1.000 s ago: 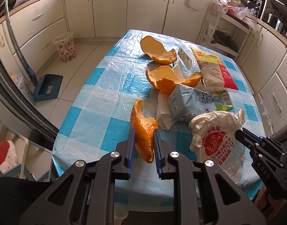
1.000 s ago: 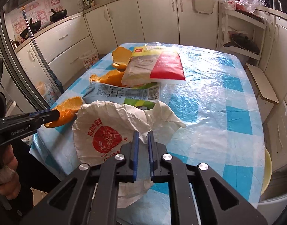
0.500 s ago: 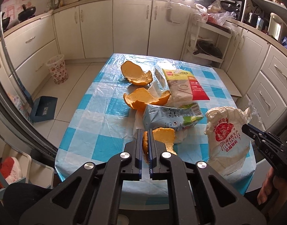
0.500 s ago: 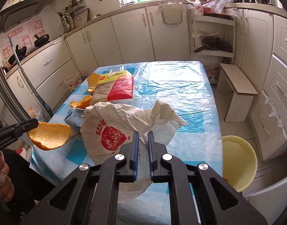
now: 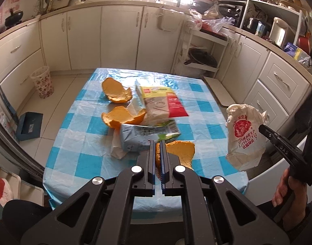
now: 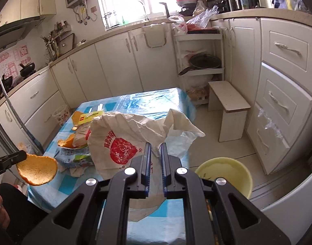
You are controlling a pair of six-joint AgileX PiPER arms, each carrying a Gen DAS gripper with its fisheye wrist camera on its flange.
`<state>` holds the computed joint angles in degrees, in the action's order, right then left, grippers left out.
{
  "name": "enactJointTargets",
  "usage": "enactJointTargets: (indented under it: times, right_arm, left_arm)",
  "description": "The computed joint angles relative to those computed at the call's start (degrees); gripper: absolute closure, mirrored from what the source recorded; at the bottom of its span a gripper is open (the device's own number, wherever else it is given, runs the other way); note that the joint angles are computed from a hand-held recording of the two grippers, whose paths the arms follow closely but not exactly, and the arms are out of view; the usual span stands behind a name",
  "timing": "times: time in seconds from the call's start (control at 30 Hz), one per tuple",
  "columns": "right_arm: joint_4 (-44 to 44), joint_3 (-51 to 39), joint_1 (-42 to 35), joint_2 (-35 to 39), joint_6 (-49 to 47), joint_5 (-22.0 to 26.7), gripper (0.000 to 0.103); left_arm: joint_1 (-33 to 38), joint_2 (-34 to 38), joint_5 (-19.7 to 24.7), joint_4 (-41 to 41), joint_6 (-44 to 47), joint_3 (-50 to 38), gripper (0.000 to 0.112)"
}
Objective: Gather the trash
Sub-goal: 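Carry the orange peel and white bag over the yellow bucket with both tools, then open both tools to drop the peel and bag into the bucket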
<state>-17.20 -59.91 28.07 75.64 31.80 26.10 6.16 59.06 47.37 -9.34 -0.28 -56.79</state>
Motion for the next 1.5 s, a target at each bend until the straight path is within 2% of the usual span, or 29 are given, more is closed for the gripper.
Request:
enactJointTargets:
  times: [0.13,0.27,0.33,0.43,0.63,0.87,1.17,1.33,1.37,1.43,1.47,1.5]
  right_arm:
    - [3.4,-2.0,-5.9,0.1,-6.1,3.6,0.093]
    - [4.7,-5.2,-10.6,3.6,-13.5,8.0,0.093]
    - [3.9,-6.7,-12.0,5.8,-16.0,9.8,0.093]
    - [5.6,-8.5,-15.3,9.1,-21.4,11.3,0.093]
    - [20.1,-15.9,-23.9,19.3,-34.4,16.3,0.093]
    - [24.8,-22.6,-27.3,28.7,-41.1,22.3,0.093]
    - [30.9,-27.5,-31.4,38.8,-48.3,27.7,0.091]
    - [32.5,-30.7,-32.7,43.5,-48.8,30.4,0.090]
    - [32.7,-31.7,-33.0,44.7,-48.8,30.9,0.089]
    - [32.7,-33.1,-33.1,46.6,-48.3,31.5,0.079]
    - [32.3,-33.7,-33.1,47.3,-47.9,31.9,0.066]
    - [32.2,-34.4,-33.1,47.9,-47.8,32.3,0.060]
  left_arm:
    - [-13.7,3.8,-1.6,7.4,-10.9,-4.1,0.108]
    - [-26.1,10.9,-3.6,14.3,-21.1,-9.2,0.108]
    - [-30.9,15.8,-4.4,17.2,-25.1,-12.6,0.108]
    - [-34.5,23.6,-5.0,18.1,-27.2,-18.5,0.108]
    - [-37.6,39.6,-3.6,18.4,-28.2,-31.4,0.108]
    - [-39.4,53.6,-0.3,17.2,-27.1,-43.6,0.108]
    - [-40.2,68.7,7.2,15.3,-26.0,-60.2,0.108]
    - [-39.5,75.5,13.7,12.2,-24.6,-69.4,0.108]
    - [-39.5,77.1,15.5,11.9,-24.5,-71.8,0.108]
    - [-39.2,78.9,17.3,11.2,-23.9,-74.2,0.106]
    - [-38.9,78.8,17.0,10.7,-23.6,-73.8,0.103]
    - [-38.7,78.6,16.8,10.3,-23.3,-73.3,0.100]
